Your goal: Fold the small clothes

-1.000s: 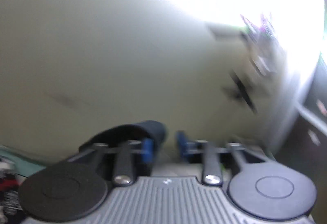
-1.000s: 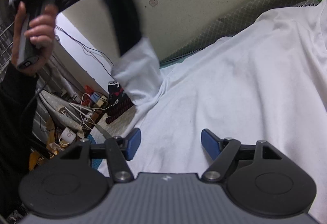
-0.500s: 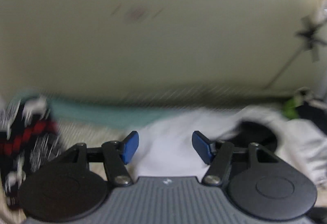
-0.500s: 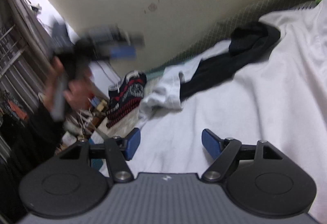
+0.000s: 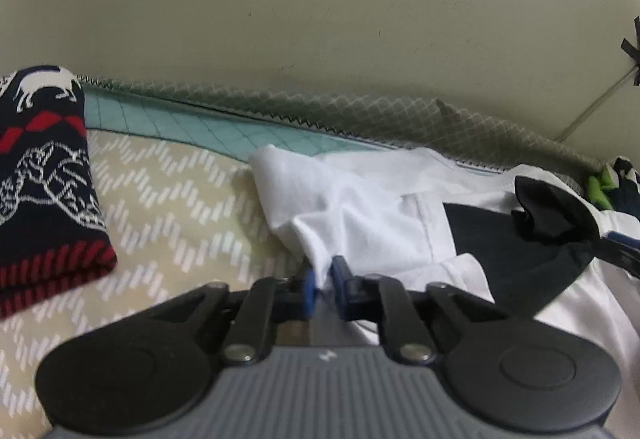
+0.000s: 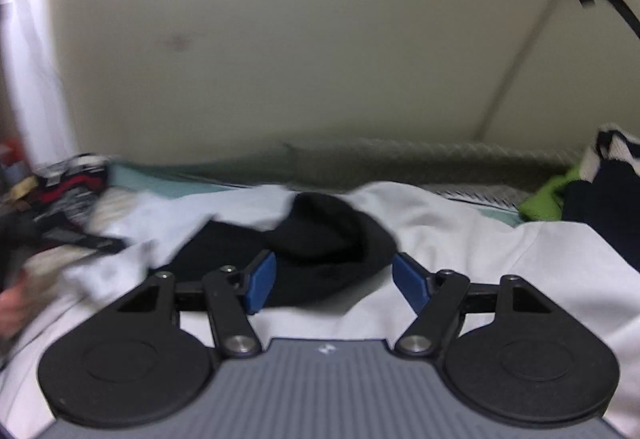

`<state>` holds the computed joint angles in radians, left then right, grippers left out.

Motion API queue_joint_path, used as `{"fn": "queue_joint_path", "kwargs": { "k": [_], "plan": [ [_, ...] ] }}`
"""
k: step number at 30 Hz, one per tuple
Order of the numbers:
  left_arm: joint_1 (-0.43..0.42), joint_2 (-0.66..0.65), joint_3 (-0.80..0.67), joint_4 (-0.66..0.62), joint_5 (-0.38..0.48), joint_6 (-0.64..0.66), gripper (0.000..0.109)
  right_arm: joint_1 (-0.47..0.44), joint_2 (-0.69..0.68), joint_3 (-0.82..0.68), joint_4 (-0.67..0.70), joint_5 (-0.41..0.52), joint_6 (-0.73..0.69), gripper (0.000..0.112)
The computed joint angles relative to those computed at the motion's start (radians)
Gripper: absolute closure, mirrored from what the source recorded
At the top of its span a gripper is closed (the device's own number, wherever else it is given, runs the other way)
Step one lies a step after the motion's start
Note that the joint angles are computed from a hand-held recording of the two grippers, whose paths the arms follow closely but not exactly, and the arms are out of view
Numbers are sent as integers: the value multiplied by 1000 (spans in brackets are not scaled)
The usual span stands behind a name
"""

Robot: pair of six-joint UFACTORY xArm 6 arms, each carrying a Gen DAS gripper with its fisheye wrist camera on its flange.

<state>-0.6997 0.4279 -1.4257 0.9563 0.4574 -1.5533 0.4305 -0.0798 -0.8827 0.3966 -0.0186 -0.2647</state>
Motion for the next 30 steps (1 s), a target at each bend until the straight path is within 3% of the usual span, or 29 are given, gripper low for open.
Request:
{"fn": "queue_joint_path", "kwargs": {
  "k": [1, 2, 3, 4, 6, 10, 13, 15, 17, 19, 21, 23, 25, 28, 30],
  "plan": [
    [2, 7, -15, -14, 10, 10, 100, -21, 36, -41, -63, 36, 100, 54],
    [1, 7, -19, -9, 25, 10, 100, -35, 66, -83, -84, 88, 174, 87],
    [-3, 8, -27, -6, 50, 15, 100, -47, 88, -121, -63, 146, 207, 109],
    [-7, 11, -32, 2, 73, 19, 100, -53, 93, -137, 0, 186, 198, 112],
    [-9, 12, -33, 5, 81, 5, 100, -44, 58, -101, 127, 203, 82, 112],
    [-29, 15, -56, 4, 163, -6, 86, -29, -22, -1, 77, 175, 86, 111],
    [-62, -24, -43, -16, 233, -25, 86, -31, -147, 73, 340, 163, -67, 58],
    [-77, -90, 26, 73, 209, -160, 83, -46, -315, 181, 549, 140, -204, 55],
    [-84, -134, 75, 147, 156, -276, 73, -84, -476, 296, 687, 118, -287, 55],
    [-98, -145, 87, 212, 108, -361, 71, -161, -657, 443, 657, 98, -202, 55],
    [-115, -119, 62, 245, 72, -374, 71, -280, -814, 574, 504, 109, 7, 55],
    [-130, -71, 14, 262, 45, -359, 71, -439, -943, 663, 352, 191, 217, 55],
    [-141, -27, -27, 277, 24, -349, 71, -568, -1001, 696, 307, 267, 318, 56],
    [-165, 36, -82, 318, 60, -345, 71, -635, -970, 686, 403, 264, 265, 59],
    [-165, 56, -94, 267, 70, -300, 73, -633, -914, 661, 457, 219, 213, 59]
  ]
}}
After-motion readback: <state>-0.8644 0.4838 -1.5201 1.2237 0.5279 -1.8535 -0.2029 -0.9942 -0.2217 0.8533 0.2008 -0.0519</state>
